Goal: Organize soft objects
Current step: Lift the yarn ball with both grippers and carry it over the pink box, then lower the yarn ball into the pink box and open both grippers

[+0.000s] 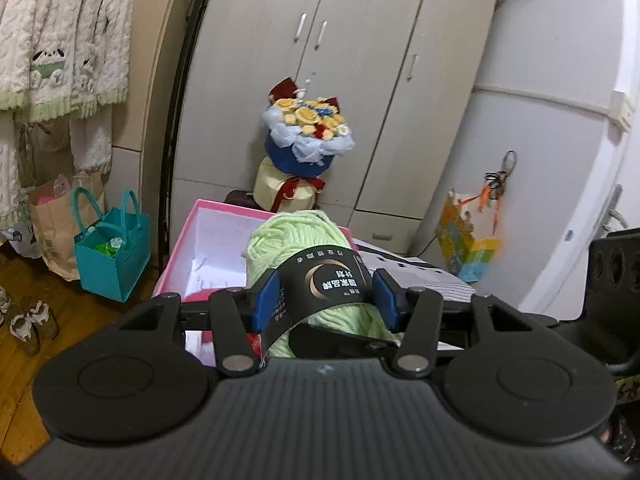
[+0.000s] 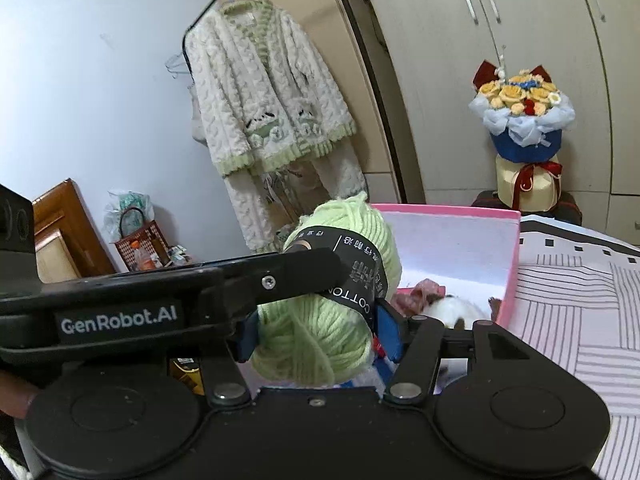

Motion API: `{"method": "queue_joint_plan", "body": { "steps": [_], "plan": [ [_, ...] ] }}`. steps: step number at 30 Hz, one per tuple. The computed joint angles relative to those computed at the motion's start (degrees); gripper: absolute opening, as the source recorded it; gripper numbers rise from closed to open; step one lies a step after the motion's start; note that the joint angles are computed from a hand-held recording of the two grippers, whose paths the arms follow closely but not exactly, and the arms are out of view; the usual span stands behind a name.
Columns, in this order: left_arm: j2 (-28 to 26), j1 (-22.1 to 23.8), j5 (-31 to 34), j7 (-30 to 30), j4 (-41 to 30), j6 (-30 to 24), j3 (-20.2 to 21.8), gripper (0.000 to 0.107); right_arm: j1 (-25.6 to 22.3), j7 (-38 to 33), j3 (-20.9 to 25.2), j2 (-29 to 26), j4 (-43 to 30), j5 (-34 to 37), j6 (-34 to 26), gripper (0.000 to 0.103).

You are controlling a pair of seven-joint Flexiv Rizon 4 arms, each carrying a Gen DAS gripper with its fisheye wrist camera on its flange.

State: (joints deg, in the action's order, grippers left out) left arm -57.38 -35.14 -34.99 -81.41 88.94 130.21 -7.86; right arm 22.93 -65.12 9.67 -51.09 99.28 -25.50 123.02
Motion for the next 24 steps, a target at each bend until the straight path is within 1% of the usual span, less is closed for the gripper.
{"method": "queue_joint_plan", "body": {
  "steps": [4,6,8,9,10,11,12,13,16,17,19,20,21,22,23,24],
  "plan": [
    [-2.3,0.6,-2.5,1.5,-5.1,-4.7,1.0,0.050,-2.1,2.9,2.2,-3.3,-6.4,-3.6,-5.8,0.065],
    [-3.1,1.7,-3.1,-0.4,-6.2,-5.8,0.3,0.051,-3.4,4.3,4.0,-5.2,-9.6,-5.4,-8.4,0.069],
    [-4.0,3.1,-3.2,-3.0,-7.5,-7.4,-0.6,0.051,-6.1,5.3,7.4,-7.5,-12.8,-9.3,-11.6,0.069],
    [-4.3,3.8,-2.8,-3.8,-8.1,-8.6,-0.7,0.051,-8.8,5.9,11.0,-9.0,-14.7,-12.5,-14.9,0.069],
    [-4.6,4.0,-2.7,-4.7,-8.6,-9.5,-0.5,0.051,-10.4,5.5,13.8,-10.1,-16.2,-14.1,-17.6,0.069],
    [-4.9,4.1,-2.4,-5.4,-9.1,-10.4,-0.2,0.051,-11.5,4.7,15.9,-10.9,-17.2,-14.8,-19.9,0.069],
    [-5.3,4.1,-2.2,-6.0,-9.7,-11.3,0.3,0.051,-11.6,3.8,16.5,-11.1,-17.9,-14.7,-21.6,0.069],
    [-5.5,4.1,-2.0,-6.7,-10.1,-11.8,0.6,0.051,-10.6,2.9,15.4,-10.8,-18.4,-14.3,-22.6,0.069],
    [-6.1,3.5,-1.8,-8.7,-10.8,-12.3,2.0,0.051,-4.6,0.8,6.6,-8.8,-18.5,-11.3,-21.4,0.069],
    [-6.2,3.6,-1.4,-9.4,-11.0,-12.2,2.0,0.051,-3.1,0.7,4.8,-8.3,-18.2,-9.8,-21.1,0.070],
    [-6.7,4.0,-0.3,-10.9,-11.3,-11.3,1.9,0.049,-2.2,0.1,3.6,-7.5,-17.4,-7.3,-20.5,0.074],
    [-7.2,2.3,-2.4,-10.3,-12.1,-11.7,4.0,0.048,-1.5,-0.4,2.4,-6.5,-15.7,-5.7,-19.0,0.078],
    [-7.5,-0.8,-6.9,-8.6,-12.5,-12.8,8.0,0.048,-0.5,-1.3,0.5,-5.4,-13.3,-3.8,-16.0,0.081],
    [-7.6,-2.8,-9.8,-7.1,-12.5,-13.0,10.1,0.048,0.5,-2.7,-1.3,-4.4,-11.1,-2.4,-13.0,0.081],
    [-7.4,-3.1,-9.8,-6.7,-11.8,-12.6,10.3,0.048,2.0,-4.3,-3.4,-3.4,-8.9,-0.9,-10.5,0.081],
    [-6.7,-2.1,-8.1,-6.8,-10.7,-11.9,8.7,0.048,3.5,-5.9,-5.3,-2.6,-7.2,0.7,-8.7,0.081]
  ]
}}
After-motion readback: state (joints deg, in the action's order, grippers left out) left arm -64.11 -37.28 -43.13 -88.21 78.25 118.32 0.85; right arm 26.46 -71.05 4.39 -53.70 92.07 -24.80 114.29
